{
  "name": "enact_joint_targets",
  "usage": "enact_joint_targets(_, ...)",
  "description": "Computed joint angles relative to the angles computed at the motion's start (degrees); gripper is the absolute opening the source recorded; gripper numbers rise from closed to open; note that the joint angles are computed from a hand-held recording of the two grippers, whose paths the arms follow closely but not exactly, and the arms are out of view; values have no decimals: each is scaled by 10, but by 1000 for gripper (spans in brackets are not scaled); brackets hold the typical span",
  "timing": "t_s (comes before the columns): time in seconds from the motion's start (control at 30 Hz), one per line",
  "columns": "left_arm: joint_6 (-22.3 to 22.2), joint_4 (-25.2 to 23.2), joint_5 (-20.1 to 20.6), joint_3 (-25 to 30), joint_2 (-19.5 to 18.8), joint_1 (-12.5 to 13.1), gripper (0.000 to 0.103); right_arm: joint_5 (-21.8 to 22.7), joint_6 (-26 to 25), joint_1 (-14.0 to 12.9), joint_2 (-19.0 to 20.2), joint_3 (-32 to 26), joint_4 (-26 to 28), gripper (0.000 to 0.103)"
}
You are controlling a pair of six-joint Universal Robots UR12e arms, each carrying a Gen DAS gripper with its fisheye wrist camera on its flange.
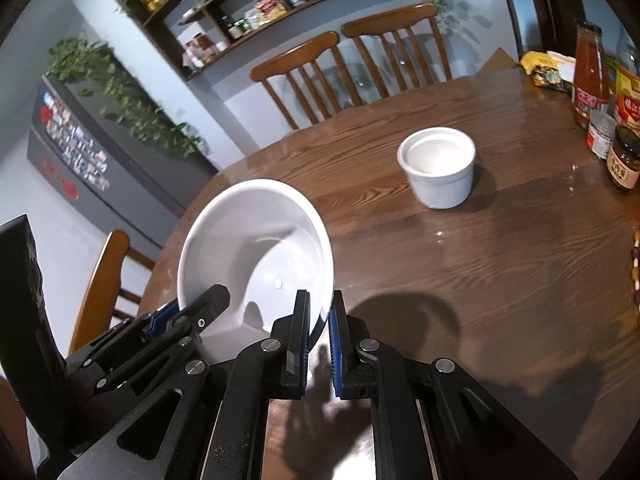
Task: Organize plates and bowls
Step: 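Lift and carry the smaller white bowl over the large white bowl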
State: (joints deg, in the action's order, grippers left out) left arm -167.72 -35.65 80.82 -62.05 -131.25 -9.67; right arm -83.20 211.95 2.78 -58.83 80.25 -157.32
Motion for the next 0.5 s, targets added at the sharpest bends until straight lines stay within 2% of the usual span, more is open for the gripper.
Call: enact_joint_targets(0.5,-46,25,17,-60,33,34,14,24,-51,33,19,-37,35,10)
